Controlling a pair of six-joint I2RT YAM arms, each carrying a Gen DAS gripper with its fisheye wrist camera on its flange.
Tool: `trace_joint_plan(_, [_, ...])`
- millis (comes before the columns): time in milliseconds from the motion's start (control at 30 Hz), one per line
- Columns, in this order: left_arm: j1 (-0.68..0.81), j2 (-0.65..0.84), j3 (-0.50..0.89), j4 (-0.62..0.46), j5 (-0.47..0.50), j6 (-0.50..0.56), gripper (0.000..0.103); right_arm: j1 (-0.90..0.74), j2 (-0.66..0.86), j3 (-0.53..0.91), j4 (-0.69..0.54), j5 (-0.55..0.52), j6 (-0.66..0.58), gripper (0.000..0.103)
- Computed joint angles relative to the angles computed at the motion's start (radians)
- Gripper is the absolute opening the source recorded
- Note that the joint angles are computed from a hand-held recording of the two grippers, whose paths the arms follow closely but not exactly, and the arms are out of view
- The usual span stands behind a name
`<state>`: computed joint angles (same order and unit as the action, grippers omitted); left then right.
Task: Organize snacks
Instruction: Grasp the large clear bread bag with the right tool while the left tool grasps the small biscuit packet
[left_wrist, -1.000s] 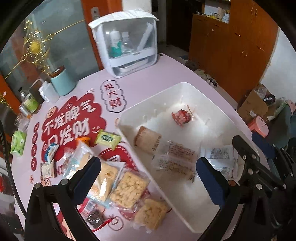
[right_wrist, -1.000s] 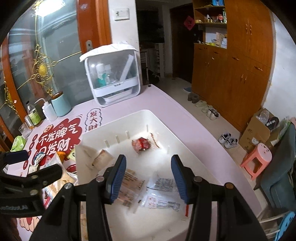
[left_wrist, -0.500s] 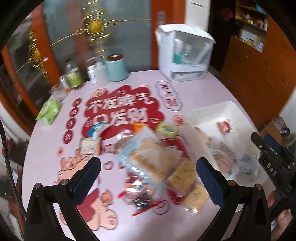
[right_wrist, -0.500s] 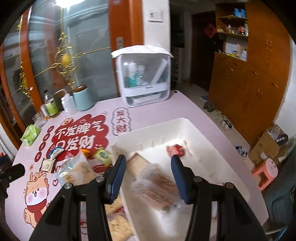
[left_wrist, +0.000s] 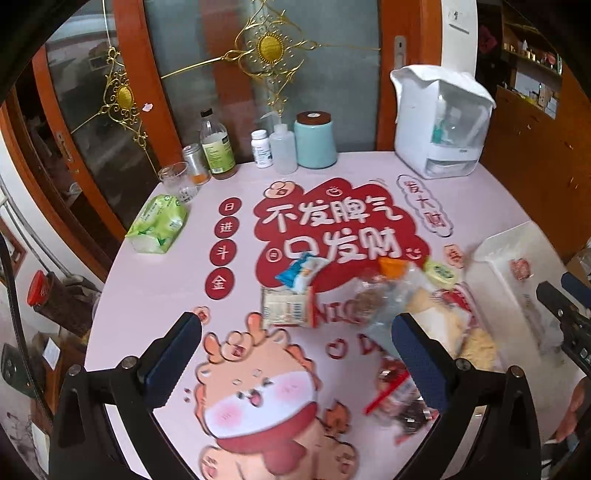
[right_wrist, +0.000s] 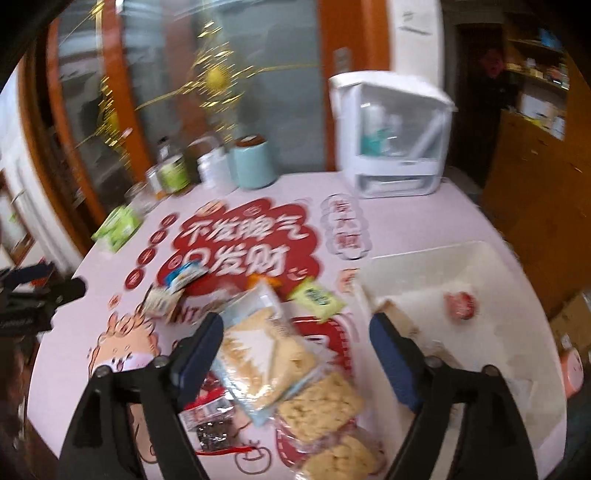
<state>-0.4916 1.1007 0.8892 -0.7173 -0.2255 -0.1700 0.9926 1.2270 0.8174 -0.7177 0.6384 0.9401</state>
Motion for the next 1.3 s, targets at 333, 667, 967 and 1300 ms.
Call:
trace_joint_plan(333, [0.287,0.285,-0.003,0.137,0.323,0.13,0.102,-0.182,0.253,0.008,0.252,-0.285,-0.365,0.103])
trace_joint_plan(667, [0.299,0.583,0.09,0.2,0.354,0.193,0.102,-0.279,0.513,0.099,0.293,-0.466,-0.562,0.103])
trace_joint_plan(967, [0.261,0.777,0.189,0.235,0.352,0.138,0.102,-0.273,0.614,0.152,0.292,-0.48,-0.611,0.103])
trace_joint_plan(1300, [0.217,0.94,0.282,0.232,0.254,0.077,0.102,-0.31,0.678,0.217,0.242,-0.542,-0.584,0.103])
